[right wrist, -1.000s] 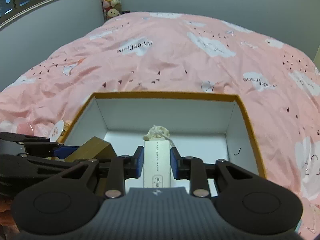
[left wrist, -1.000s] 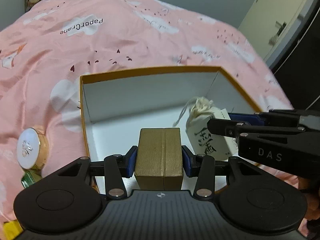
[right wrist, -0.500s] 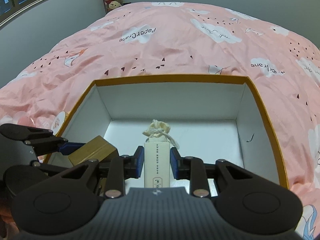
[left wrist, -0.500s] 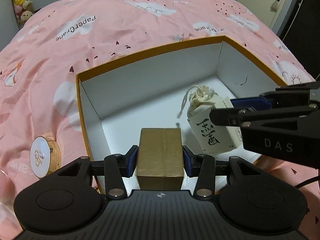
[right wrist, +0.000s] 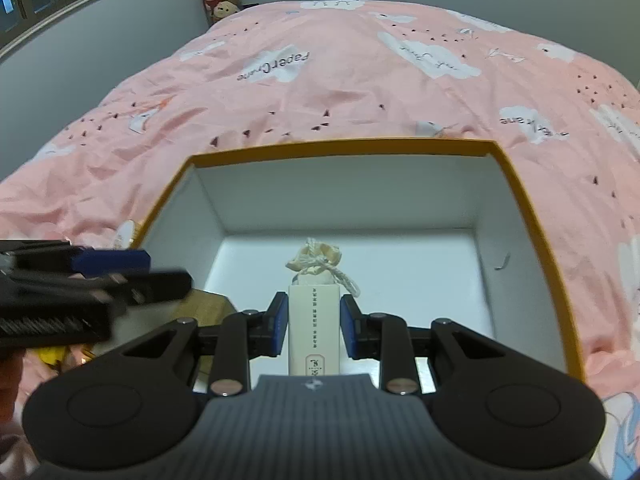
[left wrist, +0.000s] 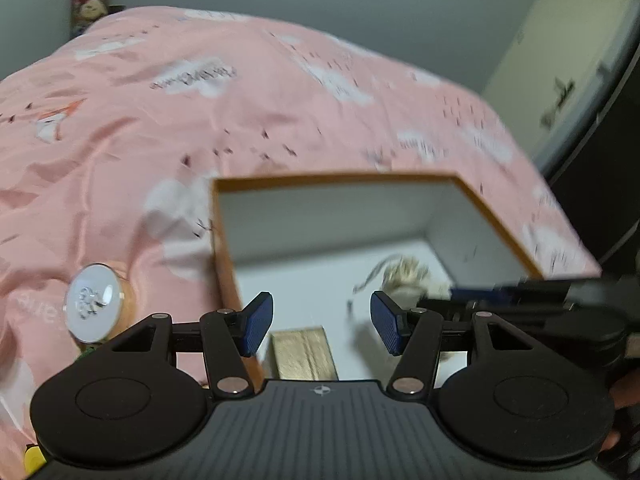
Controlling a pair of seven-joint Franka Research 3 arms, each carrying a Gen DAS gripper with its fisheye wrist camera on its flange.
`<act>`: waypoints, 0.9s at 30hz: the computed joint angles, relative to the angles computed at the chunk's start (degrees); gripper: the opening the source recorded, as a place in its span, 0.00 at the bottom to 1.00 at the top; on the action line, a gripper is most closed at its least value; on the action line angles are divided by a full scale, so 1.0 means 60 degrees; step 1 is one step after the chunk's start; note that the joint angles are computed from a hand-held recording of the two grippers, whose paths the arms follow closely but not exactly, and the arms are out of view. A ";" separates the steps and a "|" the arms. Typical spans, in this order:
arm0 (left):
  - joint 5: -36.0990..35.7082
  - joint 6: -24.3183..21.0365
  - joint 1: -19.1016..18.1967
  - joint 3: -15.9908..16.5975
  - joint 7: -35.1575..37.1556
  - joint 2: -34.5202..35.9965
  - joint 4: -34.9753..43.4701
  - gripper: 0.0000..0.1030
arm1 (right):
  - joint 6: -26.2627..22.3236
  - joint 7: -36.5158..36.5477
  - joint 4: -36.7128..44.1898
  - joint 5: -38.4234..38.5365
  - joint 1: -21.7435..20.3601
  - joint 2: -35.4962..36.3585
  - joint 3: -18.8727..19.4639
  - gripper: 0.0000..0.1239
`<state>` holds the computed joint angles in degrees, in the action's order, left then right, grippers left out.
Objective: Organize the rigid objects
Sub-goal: 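Open the left tool to drop the gold box into the orange box, then lower the white box into the orange box and open the right tool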
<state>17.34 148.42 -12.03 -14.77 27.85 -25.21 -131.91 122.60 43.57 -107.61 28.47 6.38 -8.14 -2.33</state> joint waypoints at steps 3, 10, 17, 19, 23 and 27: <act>-0.0275 0.0398 0.0074 0.0255 -0.0312 -0.0503 -0.0516 0.64 | -0.0051 -0.0050 0.0018 0.0048 0.0081 0.0020 0.0073 0.22; -0.1536 0.1170 -0.0313 0.1167 0.0148 -0.1053 -0.1526 0.47 | 0.0570 -0.0316 -0.0264 -0.0423 0.0439 -0.0033 0.0371 0.22; -0.3094 0.1911 -0.1047 0.1879 0.1422 -0.1060 -0.2065 0.25 | -0.0374 0.0167 0.0200 -0.0326 0.0531 0.0316 0.0334 0.22; -0.3410 0.2032 -0.1171 0.1963 0.1694 -0.1008 -0.2104 0.22 | -0.0609 0.0368 0.0309 -0.0302 0.0504 0.0394 0.0330 0.22; -0.3889 0.2160 -0.1243 0.1975 0.1957 -0.1003 -0.2197 0.22 | -0.1367 0.0771 0.0698 -0.0084 0.0432 0.0664 0.0290 0.22; -0.3974 0.2014 -0.1078 0.1820 0.1983 -0.0971 -0.2107 0.22 | -0.2616 0.1172 0.1459 0.0292 0.0292 0.1110 0.0234 0.06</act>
<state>-6.51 160.50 -18.50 -3.85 39.75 -31.03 -144.55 106.91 50.60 -98.86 30.23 8.13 -1.48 -0.93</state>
